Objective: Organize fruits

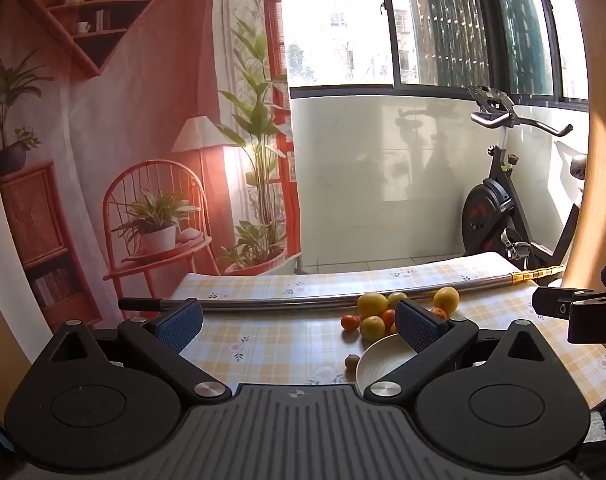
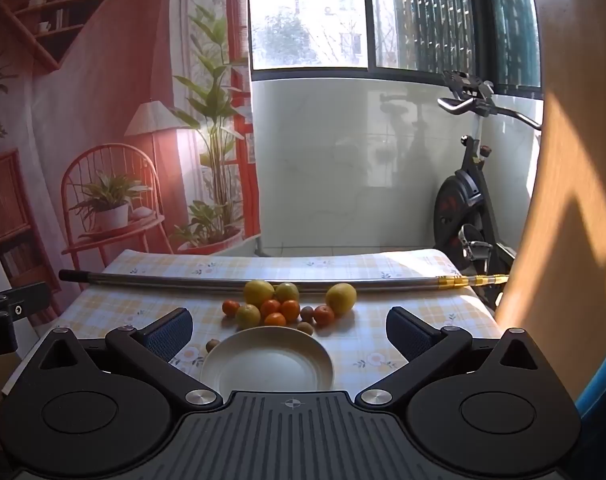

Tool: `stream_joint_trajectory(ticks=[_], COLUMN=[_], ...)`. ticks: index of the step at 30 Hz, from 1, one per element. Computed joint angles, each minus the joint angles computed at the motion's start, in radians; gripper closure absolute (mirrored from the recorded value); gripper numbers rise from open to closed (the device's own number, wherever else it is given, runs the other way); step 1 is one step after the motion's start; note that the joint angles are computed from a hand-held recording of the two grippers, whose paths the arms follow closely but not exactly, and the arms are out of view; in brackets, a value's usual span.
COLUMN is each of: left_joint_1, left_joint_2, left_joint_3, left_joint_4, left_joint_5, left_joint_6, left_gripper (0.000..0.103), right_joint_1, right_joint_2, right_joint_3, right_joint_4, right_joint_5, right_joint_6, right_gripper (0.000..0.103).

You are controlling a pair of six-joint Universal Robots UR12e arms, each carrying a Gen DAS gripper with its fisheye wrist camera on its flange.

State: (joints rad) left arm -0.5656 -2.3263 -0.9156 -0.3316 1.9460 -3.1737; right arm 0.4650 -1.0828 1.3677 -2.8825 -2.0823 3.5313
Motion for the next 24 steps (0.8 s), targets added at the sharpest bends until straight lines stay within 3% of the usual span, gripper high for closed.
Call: stream_joint_trajectory(ticks=[24], left_joint_1=[-0.001], left_joint_2=[-0.004], left_joint_3=[0.003], left_joint_4=[-0.002], left_joint_5=[0.003], left_joint_6=[0.001], left_gripper=[0.0], right_joint_1=[0.005], right_joint_2=[0.003], right_joint_3=[-0.004], right_joint_4=[0.0], right_joint_5=[-0.005], right_joint_6=[-0.008], right_gripper=[0.0])
